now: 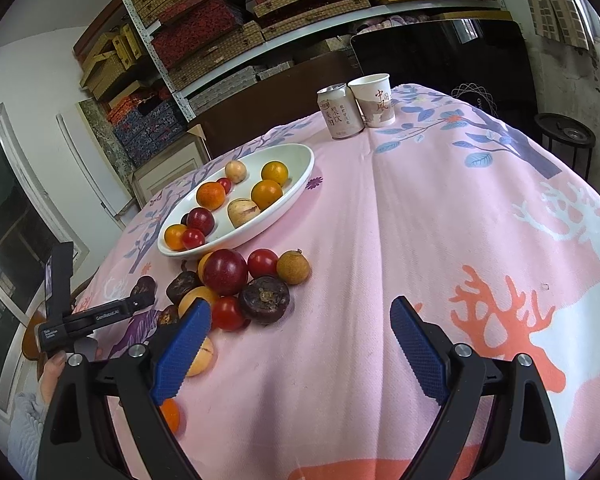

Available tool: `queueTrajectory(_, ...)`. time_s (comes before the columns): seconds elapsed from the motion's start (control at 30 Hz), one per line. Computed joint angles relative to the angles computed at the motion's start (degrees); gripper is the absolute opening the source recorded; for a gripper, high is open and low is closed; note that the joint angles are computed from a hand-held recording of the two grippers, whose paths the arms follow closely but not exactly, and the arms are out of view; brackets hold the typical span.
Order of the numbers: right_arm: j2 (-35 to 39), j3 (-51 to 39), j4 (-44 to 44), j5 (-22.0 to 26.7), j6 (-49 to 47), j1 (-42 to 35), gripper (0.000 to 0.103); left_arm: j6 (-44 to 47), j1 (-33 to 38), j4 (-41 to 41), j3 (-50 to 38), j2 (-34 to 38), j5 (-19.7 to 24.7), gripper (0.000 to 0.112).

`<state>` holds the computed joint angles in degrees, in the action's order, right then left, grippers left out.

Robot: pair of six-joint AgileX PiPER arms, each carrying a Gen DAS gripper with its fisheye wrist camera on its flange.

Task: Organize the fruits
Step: 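Grasp a dark purple plum with the left tool while the right grasps another plum, then carry both plums over the white plate and open both tools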

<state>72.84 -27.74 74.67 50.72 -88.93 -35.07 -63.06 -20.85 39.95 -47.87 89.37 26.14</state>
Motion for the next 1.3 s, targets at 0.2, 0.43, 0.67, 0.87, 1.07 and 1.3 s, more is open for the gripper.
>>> queueTrajectory(0.2, -0.6, 0.5, -0.5, -2.2, -1.1, 3.1, 0.092, 1.0, -0.8, 0.0, -1.6, 1.3, 1.7, 0.099)
queueTrajectory(0.43, 0.5, -1.4, -6.8, -11.1, 6.2, 14.5, 0.043, 2.5, -1.0, 0.9, -1.0, 0.9, -1.7, 0.070)
queueTrajectory(0.67, 4.8, -4.8, -5.6, -17.5, 10.0, 22.7, 0.043, 5.2, -0.2, -1.2, 0.2, 0.1, -5.5, 0.055)
queueTrajectory(0.87, 11.1, -8.7, -5.1, -11.7, 11.4, 19.6, 0.041, 6.8, -0.6, -2.5, 1.2, -0.9, -6.6, 0.048)
queueTrajectory(1.07, 7.3, -5.8, -4.0, -8.8, 7.2, 16.5, 0.040, 6.2, -1.0, -3.0, 4.5, -3.9, -8.3, 0.043)
queueTrajectory(1.3, 5.6, -4.3, -3.6, -6.9, 5.0, 13.2, 0.040, -5.6, -8.1, 7.5, 6.8, -7.0, -4.4, 0.042)
